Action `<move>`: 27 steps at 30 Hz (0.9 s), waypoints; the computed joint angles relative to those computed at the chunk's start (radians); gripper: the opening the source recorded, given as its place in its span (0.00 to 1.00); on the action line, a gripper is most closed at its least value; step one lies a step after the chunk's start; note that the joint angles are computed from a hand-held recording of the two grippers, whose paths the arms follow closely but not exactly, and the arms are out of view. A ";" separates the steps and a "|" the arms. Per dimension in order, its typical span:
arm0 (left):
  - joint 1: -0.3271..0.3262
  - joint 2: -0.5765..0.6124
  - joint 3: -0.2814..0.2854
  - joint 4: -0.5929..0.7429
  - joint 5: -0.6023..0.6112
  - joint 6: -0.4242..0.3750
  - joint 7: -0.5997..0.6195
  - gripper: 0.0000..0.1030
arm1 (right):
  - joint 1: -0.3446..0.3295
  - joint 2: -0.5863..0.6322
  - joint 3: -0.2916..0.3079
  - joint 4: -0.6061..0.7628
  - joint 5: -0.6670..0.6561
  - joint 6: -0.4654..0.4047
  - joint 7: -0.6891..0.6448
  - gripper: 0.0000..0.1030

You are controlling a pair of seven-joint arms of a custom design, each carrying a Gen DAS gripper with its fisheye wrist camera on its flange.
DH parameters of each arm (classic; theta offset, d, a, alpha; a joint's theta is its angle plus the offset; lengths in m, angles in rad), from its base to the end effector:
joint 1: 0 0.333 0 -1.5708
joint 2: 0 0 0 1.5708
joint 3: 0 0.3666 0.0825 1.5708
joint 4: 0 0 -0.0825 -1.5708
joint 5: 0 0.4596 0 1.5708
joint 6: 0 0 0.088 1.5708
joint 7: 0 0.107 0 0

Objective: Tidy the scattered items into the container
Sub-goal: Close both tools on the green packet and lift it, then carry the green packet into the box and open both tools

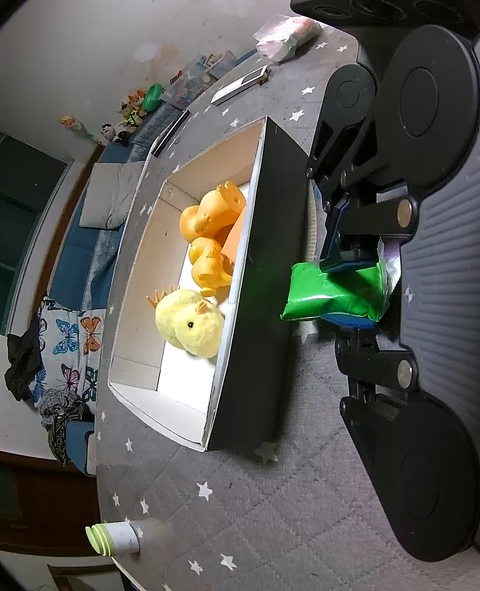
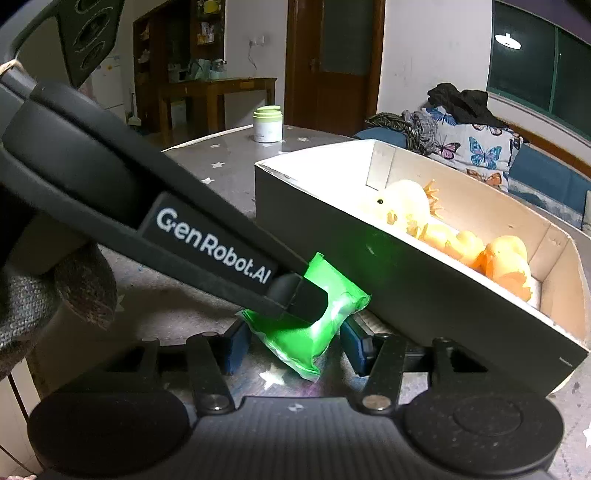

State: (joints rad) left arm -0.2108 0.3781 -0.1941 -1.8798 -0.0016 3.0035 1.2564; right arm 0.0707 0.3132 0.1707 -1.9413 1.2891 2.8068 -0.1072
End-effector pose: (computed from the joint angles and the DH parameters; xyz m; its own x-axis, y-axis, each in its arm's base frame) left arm 0.7011 -0.2840 0.4013 -0.1464 -0.9489 0.2796 -0.7776 -0.0644 -0.6255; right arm 0.7007 0.1177 0.3588 0.6720 -0.7399 0.0320 -0.4629 -0.4533 -0.7617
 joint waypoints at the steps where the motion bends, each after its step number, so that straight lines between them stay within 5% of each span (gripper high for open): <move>1: -0.002 -0.005 0.002 -0.005 0.002 0.004 -0.002 0.25 | -0.002 -0.006 0.003 -0.005 0.010 0.000 -0.011 0.52; 15: -0.007 -0.024 0.000 0.030 0.026 0.076 -0.011 0.25 | 0.040 -0.072 -0.045 -0.004 0.237 0.008 -0.224 0.52; 20: 0.027 0.057 -0.046 0.157 -0.002 0.051 0.050 0.25 | 0.044 -0.018 -0.061 0.093 0.199 0.028 -0.178 0.52; 27: 0.053 0.194 -0.091 0.347 -0.056 -0.031 0.133 0.25 | 0.013 0.086 -0.047 0.223 -0.014 0.040 0.058 0.52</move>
State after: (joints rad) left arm -0.1580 0.5724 -0.2855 -1.5330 -0.0580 2.9720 1.3893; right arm 0.0840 0.3996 0.1235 -1.7180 1.2755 2.8465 -0.0490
